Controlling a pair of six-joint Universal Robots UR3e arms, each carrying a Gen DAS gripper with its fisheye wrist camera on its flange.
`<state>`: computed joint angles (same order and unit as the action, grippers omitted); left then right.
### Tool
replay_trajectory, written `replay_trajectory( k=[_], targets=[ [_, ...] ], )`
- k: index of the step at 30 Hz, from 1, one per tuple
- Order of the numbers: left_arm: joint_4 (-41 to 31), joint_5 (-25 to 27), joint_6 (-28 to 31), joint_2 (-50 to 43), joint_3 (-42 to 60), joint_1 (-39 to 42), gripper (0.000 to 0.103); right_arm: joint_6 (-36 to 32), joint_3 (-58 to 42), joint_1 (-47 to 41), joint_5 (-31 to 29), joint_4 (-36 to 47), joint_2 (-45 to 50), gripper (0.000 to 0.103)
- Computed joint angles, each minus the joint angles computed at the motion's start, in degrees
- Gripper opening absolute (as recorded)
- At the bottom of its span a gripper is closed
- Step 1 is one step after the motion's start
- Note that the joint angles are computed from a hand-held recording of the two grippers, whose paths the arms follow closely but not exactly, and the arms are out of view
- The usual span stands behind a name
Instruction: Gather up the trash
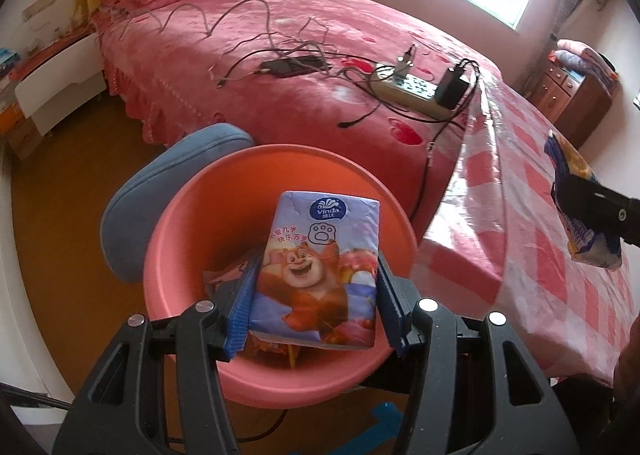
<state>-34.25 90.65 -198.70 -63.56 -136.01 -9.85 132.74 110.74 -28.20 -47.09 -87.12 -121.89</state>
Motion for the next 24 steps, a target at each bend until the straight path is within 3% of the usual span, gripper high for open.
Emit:
replay_trajectory(
  k=[10,14,16,18,24],
  targets=[
    [-0.4,-1.9,1.5,2.3,-4.1,5.1,0.056,13.6,-0.2,15.2,-1.2,-18.3,10.3,0.042],
    [-0.1,-1.5,0.6,1.5,-4.8,5.8,0.061,16.9,-0.3,18.1,-1.1,-23.0,13.6,0.063],
    [0.6,0.2,-1.1,0.4,-4.8,5.0,0.076,17.8,0.8,17.6,-0.8,-24.1,13.0,0.072],
    [1.3,1.5,-1.7,0.2,-5.1,4.4,0.079,18.0,2.4,16.1,-0.2,-24.8,11.7,0.081],
    [1.1,6.7,-3.8,-2.3,-2.6,1.1,0.086,17.1,5.8,10.3,-0.6,-24.7,5.8,0.089]
  ],
)
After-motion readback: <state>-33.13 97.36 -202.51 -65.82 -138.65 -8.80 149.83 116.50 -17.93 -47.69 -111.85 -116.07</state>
